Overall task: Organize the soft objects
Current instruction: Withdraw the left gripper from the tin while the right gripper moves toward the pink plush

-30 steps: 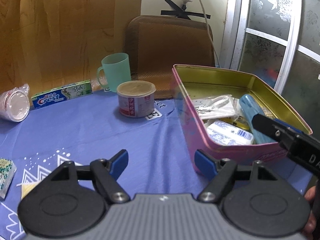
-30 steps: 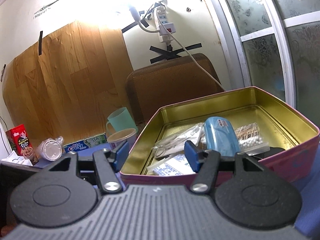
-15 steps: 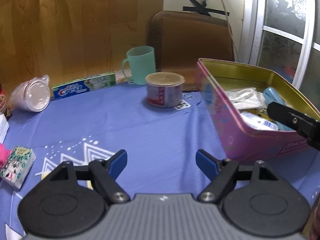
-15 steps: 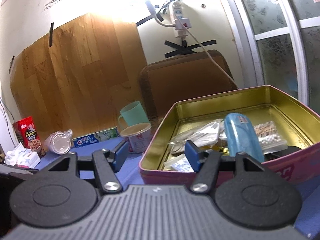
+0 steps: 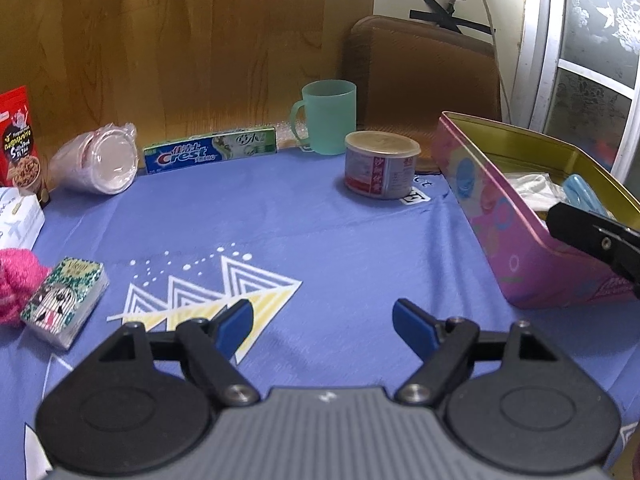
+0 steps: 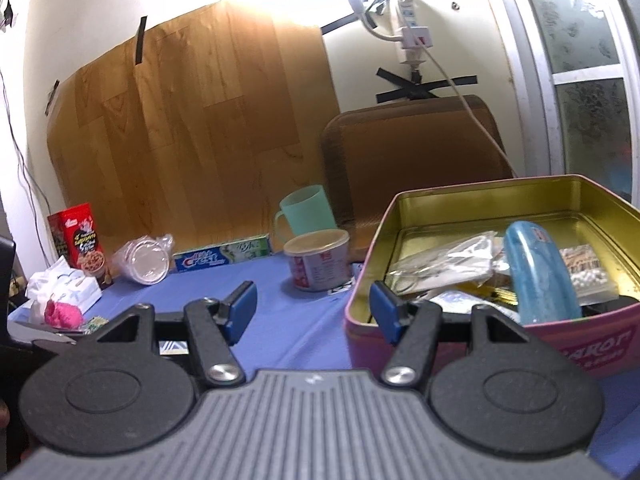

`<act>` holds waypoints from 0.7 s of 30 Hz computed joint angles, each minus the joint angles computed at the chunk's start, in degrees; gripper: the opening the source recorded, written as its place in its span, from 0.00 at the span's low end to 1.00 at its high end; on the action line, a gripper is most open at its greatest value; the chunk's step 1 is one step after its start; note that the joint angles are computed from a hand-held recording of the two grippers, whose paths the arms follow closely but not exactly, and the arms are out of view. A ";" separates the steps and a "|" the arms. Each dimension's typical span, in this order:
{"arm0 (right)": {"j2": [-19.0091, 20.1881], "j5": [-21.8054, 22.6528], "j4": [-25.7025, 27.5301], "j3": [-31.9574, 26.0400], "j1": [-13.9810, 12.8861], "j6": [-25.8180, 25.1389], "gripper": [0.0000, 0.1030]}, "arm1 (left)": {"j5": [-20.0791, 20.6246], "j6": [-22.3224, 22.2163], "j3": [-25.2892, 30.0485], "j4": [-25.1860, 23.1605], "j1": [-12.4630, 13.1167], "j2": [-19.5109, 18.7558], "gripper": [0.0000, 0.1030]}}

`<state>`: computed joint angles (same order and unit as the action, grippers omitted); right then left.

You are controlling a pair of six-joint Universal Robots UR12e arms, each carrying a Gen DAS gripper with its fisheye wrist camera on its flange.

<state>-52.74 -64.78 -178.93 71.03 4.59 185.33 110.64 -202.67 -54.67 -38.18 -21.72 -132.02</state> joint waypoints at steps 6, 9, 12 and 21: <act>-0.04 0.34 1.72 -0.12 0.34 -1.26 0.63 | -0.19 -0.23 -1.58 0.75 0.21 0.63 0.78; -0.03 0.50 2.46 -0.15 0.52 -1.85 0.63 | -0.10 -0.70 -2.44 1.02 0.36 1.04 0.79; 0.00 0.89 3.18 -0.23 0.67 -2.41 0.63 | 0.12 -1.01 -3.23 1.32 0.50 1.42 0.79; 0.40 3.07 6.40 -1.27 1.14 -5.25 0.64 | 1.99 -1.33 -8.95 6.16 0.88 4.28 0.83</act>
<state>-52.34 -61.71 -172.53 69.77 5.73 180.08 112.62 -204.00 -63.62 -32.02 -20.84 -127.74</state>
